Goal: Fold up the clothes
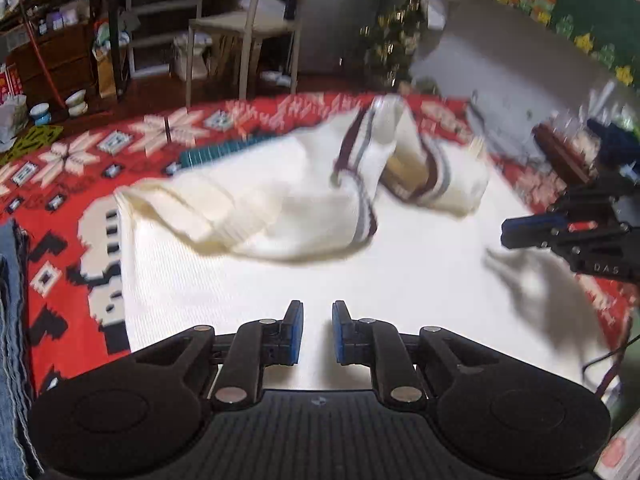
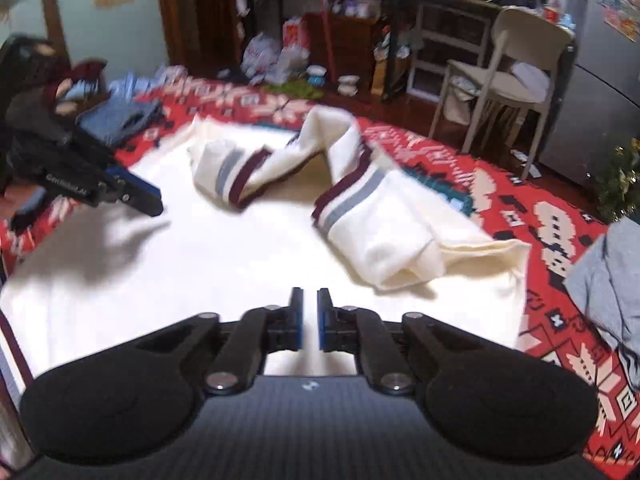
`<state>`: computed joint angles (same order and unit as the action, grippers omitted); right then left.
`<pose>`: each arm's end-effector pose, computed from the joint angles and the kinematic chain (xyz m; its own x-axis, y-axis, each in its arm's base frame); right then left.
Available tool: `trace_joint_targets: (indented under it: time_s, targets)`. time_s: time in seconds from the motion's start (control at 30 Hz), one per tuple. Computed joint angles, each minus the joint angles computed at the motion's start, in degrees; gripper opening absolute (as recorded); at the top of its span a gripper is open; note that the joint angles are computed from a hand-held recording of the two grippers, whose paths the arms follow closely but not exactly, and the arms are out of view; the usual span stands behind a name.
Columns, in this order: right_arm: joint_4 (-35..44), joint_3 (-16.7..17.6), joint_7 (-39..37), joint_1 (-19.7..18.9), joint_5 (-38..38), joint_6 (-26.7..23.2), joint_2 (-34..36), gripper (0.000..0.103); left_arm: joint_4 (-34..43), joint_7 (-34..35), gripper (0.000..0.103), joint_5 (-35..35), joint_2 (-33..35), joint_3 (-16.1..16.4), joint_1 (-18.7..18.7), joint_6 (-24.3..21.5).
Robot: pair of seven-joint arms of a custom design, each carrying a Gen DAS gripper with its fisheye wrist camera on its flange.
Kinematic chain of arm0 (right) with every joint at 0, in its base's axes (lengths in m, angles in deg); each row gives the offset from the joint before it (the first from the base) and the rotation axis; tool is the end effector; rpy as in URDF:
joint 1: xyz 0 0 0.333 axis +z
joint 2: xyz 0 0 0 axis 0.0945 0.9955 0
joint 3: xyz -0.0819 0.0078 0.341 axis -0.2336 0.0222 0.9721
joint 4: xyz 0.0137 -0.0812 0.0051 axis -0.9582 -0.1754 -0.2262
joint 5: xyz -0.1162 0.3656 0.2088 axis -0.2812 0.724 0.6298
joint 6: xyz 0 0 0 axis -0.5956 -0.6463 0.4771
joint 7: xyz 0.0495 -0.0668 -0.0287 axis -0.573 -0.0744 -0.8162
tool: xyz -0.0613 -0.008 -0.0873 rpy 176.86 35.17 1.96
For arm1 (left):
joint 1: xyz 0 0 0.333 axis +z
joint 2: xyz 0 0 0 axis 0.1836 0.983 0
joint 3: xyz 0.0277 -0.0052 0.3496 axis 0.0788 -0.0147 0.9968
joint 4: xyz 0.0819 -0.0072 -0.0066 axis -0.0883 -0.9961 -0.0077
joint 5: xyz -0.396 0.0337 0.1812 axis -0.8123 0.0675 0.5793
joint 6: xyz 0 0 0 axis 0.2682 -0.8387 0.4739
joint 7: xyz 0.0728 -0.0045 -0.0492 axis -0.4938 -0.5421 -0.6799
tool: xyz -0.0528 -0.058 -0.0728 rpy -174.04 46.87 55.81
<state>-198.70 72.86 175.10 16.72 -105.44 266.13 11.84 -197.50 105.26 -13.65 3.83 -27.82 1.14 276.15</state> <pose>0.4313 0.1661 0.3269 0.5129 -0.8582 -0.0181 -0.6197 -0.3556 -0.6997 0.4635 -0.3296 0.3356 -0.4479 -0.8740 0.1886 -0.7338 0.2388 -0.6360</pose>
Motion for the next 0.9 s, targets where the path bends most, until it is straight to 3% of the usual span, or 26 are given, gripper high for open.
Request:
trace_joint_targets:
  time_s: [0.1, 0.17, 0.2, 0.27, 0.37, 0.5, 0.57, 0.6, 0.67, 0.77, 0.9]
  targets:
    - [0.4, -1.1, 0.5, -0.9, 2.8, 2.0, -0.4, 0.015, 0.3, 1.3, 0.036, -3.5, -0.8, 9.2, -8.7, 3.0]
    - [2.1, -2.0, 2.3, -2.0, 2.0, 2.2, 0.1, 0.015, 1.6, 4.5, 0.038, -7.7, -0.3, 15.6, -15.1, 3.8]
    - [3.1, -2.2, 3.3, -2.6, 1.6, 2.3, 0.4, 0.015, 2.8, 6.2, 0.038, -9.6, 0.4, 16.7, -16.3, 3.6]
    - [4.9, -2.2, 3.8, -3.9, 1.8, 2.1, 1.6, 0.017, 5.5, 5.9, 0.038, -8.4, 2.6, 13.7, -12.6, 3.2]
    - [8.0, -0.8, 5.0, -6.5, 1.8, 1.4, 4.7, 0.021, 9.8, 4.2, 0.045, -3.8, 6.7, 4.9, -2.9, 1.5]
    - [11.4, 3.1, 12.1, -11.2, -3.7, 1.5, 8.7, 0.021, 13.8, 5.1, 0.047, -2.1, 11.5, -3.8, 5.4, -3.1]
    - [12.3, 5.1, 14.1, -13.3, -5.8, 2.4, 10.2, 0.021, 12.8, 6.2, 0.042, -2.4, 10.9, -3.9, 5.2, -3.8]
    - [12.4, 6.3, 15.1, -14.7, -8.4, 3.1, 10.4, 0.021, 12.4, 6.7, 0.034, -2.6, 10.6, -4.0, 5.1, -4.2]
    - [12.6, 7.3, 17.0, -15.9, -13.2, 4.4, 10.8, 0.021, 11.2, 7.7, 0.033, -3.0, 9.9, -3.7, 4.5, -4.5]
    - [11.6, 7.1, 17.1, -15.0, -17.4, 2.9, 9.8, 0.023, 7.6, 6.9, 0.031, -3.5, 7.2, 0.1, 0.9, -2.0]
    - [7.8, 5.9, 10.6, -12.6, -11.7, 3.0, 7.4, 0.026, 4.1, 4.9, 0.031, -3.5, 5.1, 3.7, -2.3, 1.1]
